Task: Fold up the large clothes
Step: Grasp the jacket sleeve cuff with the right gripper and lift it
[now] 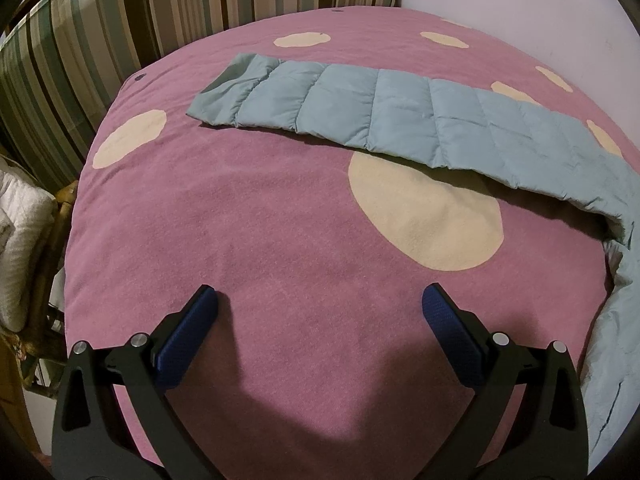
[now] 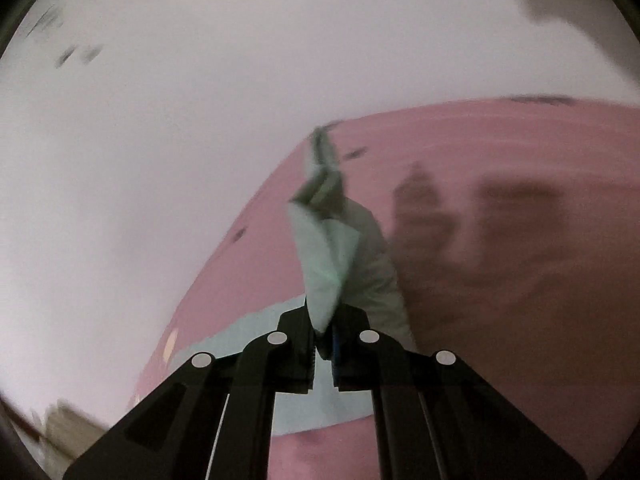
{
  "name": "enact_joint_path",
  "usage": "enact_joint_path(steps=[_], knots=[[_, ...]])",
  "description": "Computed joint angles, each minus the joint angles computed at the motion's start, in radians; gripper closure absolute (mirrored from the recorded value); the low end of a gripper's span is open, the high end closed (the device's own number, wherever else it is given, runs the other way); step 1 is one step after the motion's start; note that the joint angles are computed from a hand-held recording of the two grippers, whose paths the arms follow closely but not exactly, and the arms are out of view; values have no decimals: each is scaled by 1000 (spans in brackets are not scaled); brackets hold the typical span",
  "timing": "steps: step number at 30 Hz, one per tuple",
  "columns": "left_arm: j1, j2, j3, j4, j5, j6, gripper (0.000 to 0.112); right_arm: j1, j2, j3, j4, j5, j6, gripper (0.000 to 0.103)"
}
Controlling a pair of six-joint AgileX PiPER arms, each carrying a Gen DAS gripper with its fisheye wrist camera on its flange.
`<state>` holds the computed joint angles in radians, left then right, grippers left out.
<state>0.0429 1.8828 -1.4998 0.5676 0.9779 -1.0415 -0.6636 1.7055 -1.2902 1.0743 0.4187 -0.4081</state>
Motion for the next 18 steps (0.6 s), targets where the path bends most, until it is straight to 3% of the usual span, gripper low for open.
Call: enact_joint_path(steps=[5, 10, 12, 18], knots=[[4, -2, 6, -1, -8, 0, 11, 258, 23, -131, -250, -3, 210, 98], [3, -3, 8, -2, -12, -5, 11, 515, 125, -298, -472, -3, 406, 98], [1, -4, 11, -1, -15, -10, 11, 575, 147, -335, -530, 23, 455, 98], [0, -5, 13, 0, -17, -13, 11, 759, 351, -652, -742, 170, 635, 98]])
